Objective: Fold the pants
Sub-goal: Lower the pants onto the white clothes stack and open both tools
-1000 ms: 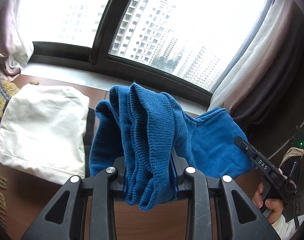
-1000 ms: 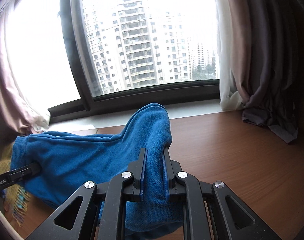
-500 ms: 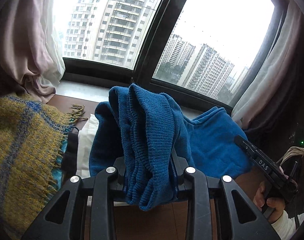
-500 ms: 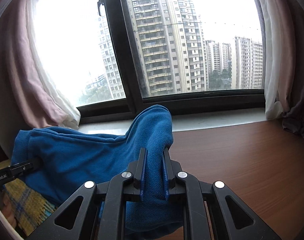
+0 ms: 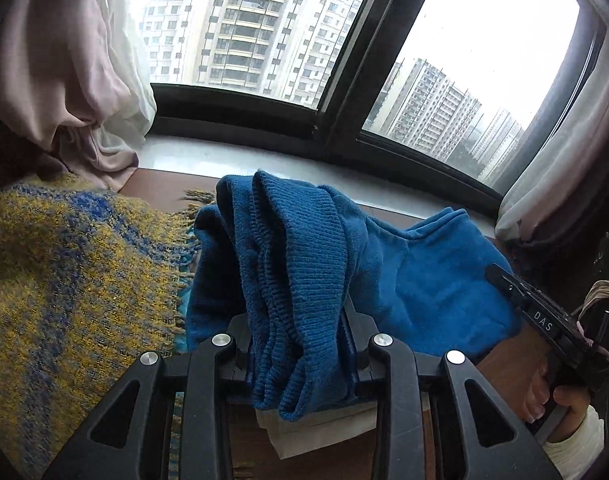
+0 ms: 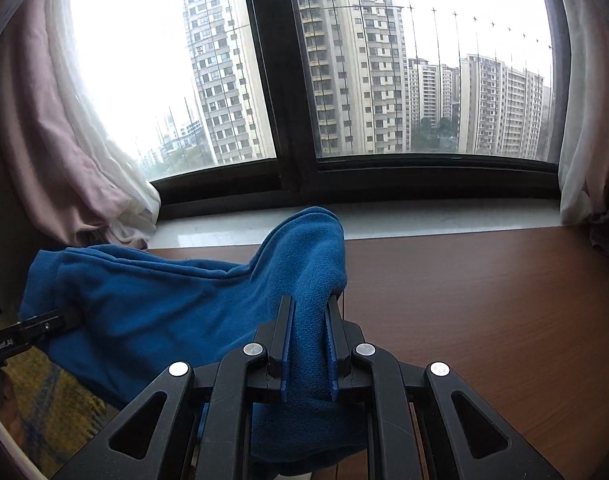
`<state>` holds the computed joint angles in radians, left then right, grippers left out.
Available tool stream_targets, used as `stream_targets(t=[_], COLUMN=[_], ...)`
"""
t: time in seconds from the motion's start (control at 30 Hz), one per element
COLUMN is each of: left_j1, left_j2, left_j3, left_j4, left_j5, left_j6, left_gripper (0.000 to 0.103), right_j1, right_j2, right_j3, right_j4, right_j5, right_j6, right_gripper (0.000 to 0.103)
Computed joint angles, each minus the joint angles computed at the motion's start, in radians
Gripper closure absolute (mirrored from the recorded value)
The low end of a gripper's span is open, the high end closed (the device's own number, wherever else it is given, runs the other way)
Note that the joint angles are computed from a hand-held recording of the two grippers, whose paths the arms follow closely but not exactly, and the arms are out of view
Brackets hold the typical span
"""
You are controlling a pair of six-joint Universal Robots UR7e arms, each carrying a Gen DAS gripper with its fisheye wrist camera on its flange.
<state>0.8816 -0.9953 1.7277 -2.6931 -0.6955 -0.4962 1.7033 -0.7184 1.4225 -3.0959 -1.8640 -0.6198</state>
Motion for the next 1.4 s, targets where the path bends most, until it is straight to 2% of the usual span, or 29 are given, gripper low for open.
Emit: stream_targets(t=[0.1, 0.17, 0.23, 0.3, 0.33, 0.4, 0.5, 0.63, 0.67, 0.73, 0.8, 0.87, 0.97, 1.1, 1.2, 1.33, 1.4], left_j1=[0.015, 0.020, 0.020, 0.017, 0.015, 0.006, -0.028, -0.071, -0.070, -0.051, -0.022, 0.005, 0.038, 0.063, 0.057, 0.004, -0.030], left_j2=[0.001, 0.003, -0.001, -0.007, -0.008, -0.010, -0.025, -0.030, -0.024, -0.018, -0.014, -0.008, 0.000, 0.009, 0.005, -0.011, -0.014], left_j3=[0.002, -0.001, -0.005, -0.011, -0.020, -0.040, -0.033, -0.041, -0.046, -0.064, -0.077, -0.097, -0.097, -0.095, -0.084, -0.050, -0.014], left_j4=[0.069, 0.121, 0.183, 0.239, 0.280, 0.359, 0.365, 0.422, 0.418, 0.428, 0.433, 0.505, 0.462, 0.433, 0.413, 0.439, 0.346], left_j5=[0.024, 0.052, 0.089, 0.123, 0.136, 0.155, 0.200, 0.346, 0.364, 0.345, 0.314, 0.319, 0.296, 0.292, 0.305, 0.402, 0.408], left_j6=[-0.058, -0.093, -0.135, -0.164, -0.179, -0.201, -0.194, -0.211, -0.193, -0.179, -0.186, -0.251, -0.251, -0.260, -0.259, -0.337, -0.294], left_gripper=[0.065, 0.056, 0.051, 0.047, 0.040, 0.038, 0.038, 0.028, 0.026, 0.026, 0.027, 0.028, 0.028, 0.027, 0.026, 0.027, 0.026], right_j1=[0.004, 0.008, 0.012, 0.019, 0.023, 0.026, 0.023, 0.041, 0.046, 0.051, 0.057, 0.062, 0.068, 0.067, 0.068, 0.066, 0.064], right_j2=[0.038, 0.056, 0.076, 0.103, 0.121, 0.141, 0.120, 0.092, 0.089, 0.080, 0.080, 0.099, 0.137, 0.165, 0.178, 0.157, 0.132], right_j3=[-0.039, -0.058, -0.079, -0.098, -0.113, -0.143, -0.126, -0.097, -0.095, -0.091, -0.092, -0.115, -0.154, -0.178, -0.187, -0.161, -0.131], right_j4=[0.010, 0.009, 0.013, -0.032, -0.052, -0.038, -0.023, -0.068, -0.071, -0.057, -0.049, -0.041, -0.035, -0.011, -0.004, -0.003, -0.011], right_j5=[-0.076, -0.121, -0.167, -0.231, -0.272, -0.327, -0.299, -0.254, -0.236, -0.198, -0.187, -0.212, -0.255, -0.270, -0.278, -0.245, -0.215], right_j6=[0.011, 0.009, -0.002, -0.036, -0.052, -0.058, -0.035, -0.046, -0.046, -0.036, -0.027, -0.032, -0.066, -0.092, -0.102, -0.108, -0.106], right_gripper=[0.087, 0.087, 0.074, 0.068, 0.062, 0.056, 0.056, 0.056, 0.056, 0.049, 0.049, 0.049, 0.049, 0.049, 0.049, 0.049, 0.049])
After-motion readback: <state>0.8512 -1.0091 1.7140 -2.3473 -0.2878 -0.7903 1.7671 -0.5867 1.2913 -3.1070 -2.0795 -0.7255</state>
